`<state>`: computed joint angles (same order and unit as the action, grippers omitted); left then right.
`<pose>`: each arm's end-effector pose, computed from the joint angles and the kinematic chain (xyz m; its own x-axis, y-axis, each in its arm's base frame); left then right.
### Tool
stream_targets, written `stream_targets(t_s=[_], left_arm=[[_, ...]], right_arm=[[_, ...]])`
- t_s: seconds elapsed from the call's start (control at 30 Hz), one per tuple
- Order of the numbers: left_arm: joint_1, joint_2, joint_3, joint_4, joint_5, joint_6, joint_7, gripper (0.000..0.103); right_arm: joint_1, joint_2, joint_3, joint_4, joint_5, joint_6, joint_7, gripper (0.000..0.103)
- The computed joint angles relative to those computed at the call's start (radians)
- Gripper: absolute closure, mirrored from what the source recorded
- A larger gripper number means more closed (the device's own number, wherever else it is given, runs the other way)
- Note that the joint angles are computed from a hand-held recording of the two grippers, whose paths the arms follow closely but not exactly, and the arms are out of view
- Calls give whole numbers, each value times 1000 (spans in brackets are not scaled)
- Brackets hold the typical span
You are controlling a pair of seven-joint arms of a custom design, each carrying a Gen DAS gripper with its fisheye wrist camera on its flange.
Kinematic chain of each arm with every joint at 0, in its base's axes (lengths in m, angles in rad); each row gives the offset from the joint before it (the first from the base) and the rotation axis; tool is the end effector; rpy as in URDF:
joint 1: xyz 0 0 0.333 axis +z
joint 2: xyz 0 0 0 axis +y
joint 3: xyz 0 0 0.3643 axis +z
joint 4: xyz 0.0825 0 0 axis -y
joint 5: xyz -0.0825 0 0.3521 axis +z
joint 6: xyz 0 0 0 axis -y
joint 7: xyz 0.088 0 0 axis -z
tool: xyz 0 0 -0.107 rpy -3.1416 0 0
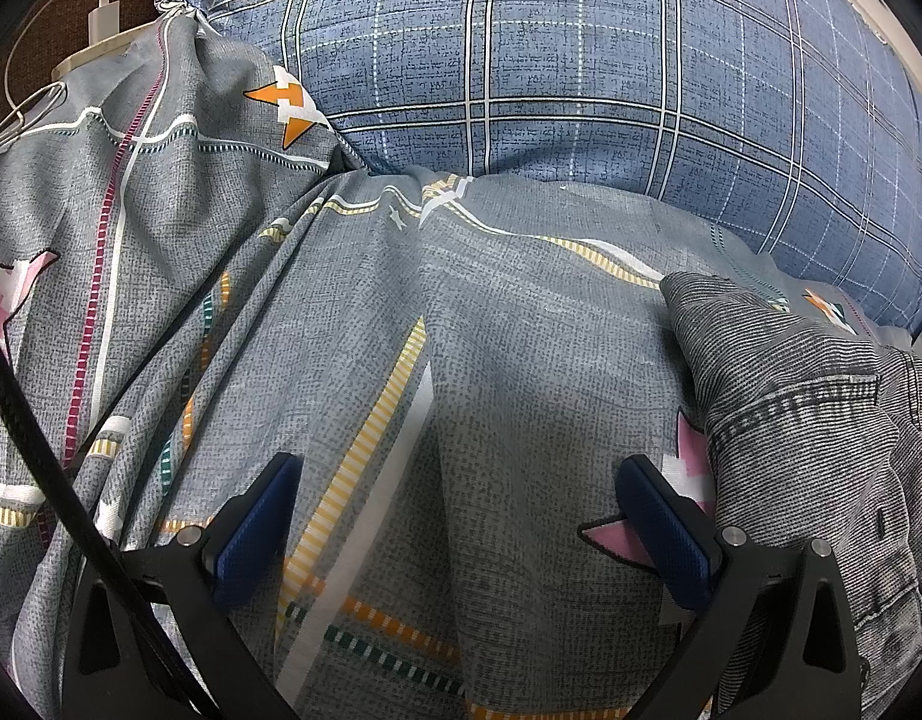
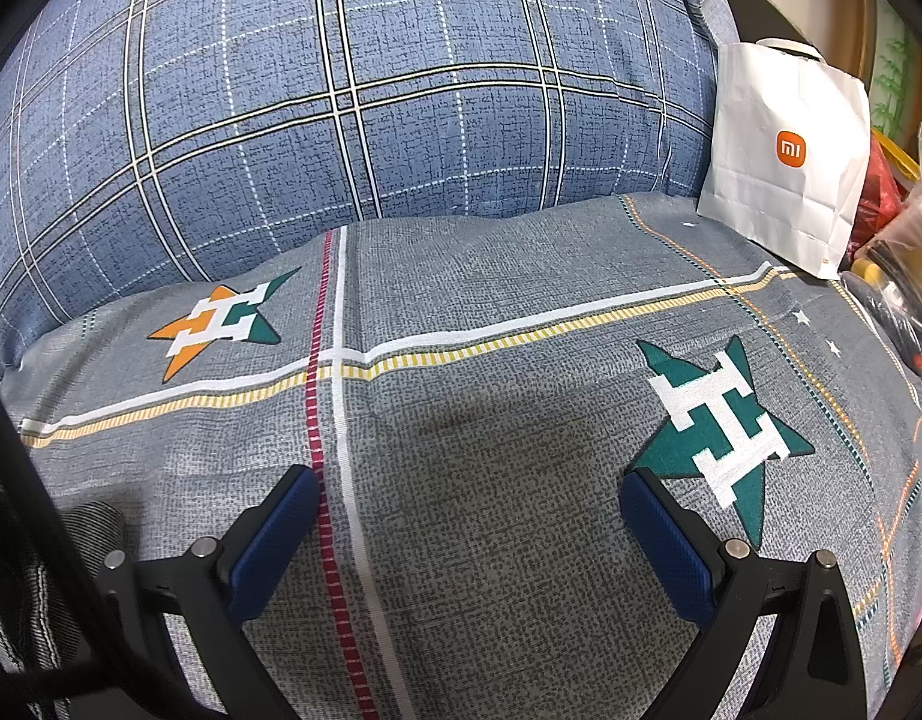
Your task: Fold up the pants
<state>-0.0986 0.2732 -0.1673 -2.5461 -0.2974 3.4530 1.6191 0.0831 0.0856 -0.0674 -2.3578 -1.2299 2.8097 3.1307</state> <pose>0.4889 -0.0953 0.3182 -0.0155 -0.9939 0.1091 -0.8170 -0.0503 -0.5745 0.4979 0.0538 0.3830 -0.4294 -0.9013 0.0581 -0.7317 0.3095 -0.6073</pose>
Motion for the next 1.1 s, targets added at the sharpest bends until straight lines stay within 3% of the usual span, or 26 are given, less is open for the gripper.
stream_targets(t_s=[1.1], left_arm=[[0, 1, 1, 1, 4, 0, -3, 0]], right_arm=[[0, 0, 0, 0, 0, 0, 0, 1]])
